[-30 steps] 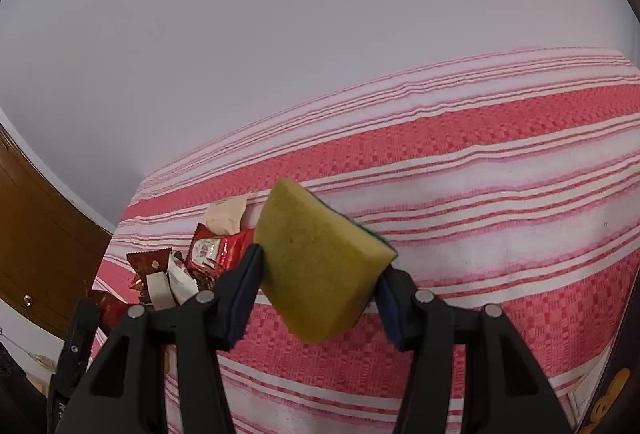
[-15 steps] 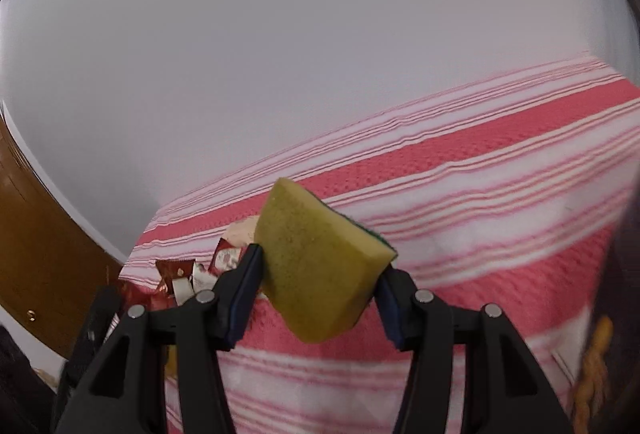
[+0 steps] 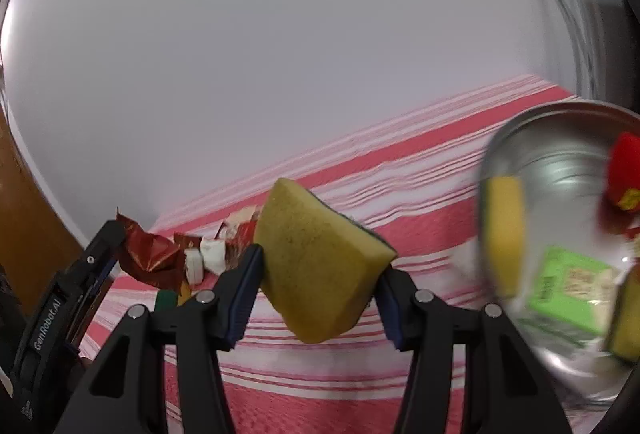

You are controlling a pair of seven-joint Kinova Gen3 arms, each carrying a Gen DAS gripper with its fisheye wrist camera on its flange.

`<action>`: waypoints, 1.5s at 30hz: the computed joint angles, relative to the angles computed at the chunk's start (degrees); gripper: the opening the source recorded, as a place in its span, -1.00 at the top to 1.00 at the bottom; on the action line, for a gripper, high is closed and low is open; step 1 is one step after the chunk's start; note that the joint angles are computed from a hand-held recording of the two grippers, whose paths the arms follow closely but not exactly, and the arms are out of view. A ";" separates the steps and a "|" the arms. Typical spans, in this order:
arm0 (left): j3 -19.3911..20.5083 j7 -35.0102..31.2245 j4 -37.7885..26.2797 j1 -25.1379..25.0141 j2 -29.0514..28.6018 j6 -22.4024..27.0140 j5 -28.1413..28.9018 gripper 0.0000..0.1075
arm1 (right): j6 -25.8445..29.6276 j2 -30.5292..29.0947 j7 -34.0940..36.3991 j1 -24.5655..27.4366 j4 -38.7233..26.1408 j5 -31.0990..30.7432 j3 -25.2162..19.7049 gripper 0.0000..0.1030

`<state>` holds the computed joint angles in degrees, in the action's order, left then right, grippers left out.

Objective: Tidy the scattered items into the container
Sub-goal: 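Carry the yellow sponge and red wrapper over the metal tin with both tools, then open the right tool to drop the sponge while the left tool drops the wrapper into the tin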

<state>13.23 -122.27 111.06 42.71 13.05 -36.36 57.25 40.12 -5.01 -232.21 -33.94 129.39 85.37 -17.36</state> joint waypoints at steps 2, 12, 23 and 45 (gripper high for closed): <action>0.29 -1.08 -1.10 0.47 0.41 0.78 -0.26 0.12 | 2.31 -3.04 0.71 0.00 1.64 -3.55 -0.54 -0.04; 0.07 -8.35 -9.08 4.86 4.50 5.98 -0.55 0.12 | -5.16 -19.41 11.26 6.39 9.48 -19.67 8.55 -0.11; -2.05 -21.12 -18.09 10.17 9.63 11.41 5.77 0.12 | -7.26 -25.97 15.42 15.26 11.96 -24.18 4.96 -0.39; 2.97 -38.55 -26.32 7.72 15.43 15.10 17.04 -0.60 | -10.57 -37.19 8.21 42.85 14.97 -26.12 -14.88 -0.74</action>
<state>16.20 -160.82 84.74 50.43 28.48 -21.25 74.29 29.55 -42.20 -224.00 8.91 144.37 59.25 -32.23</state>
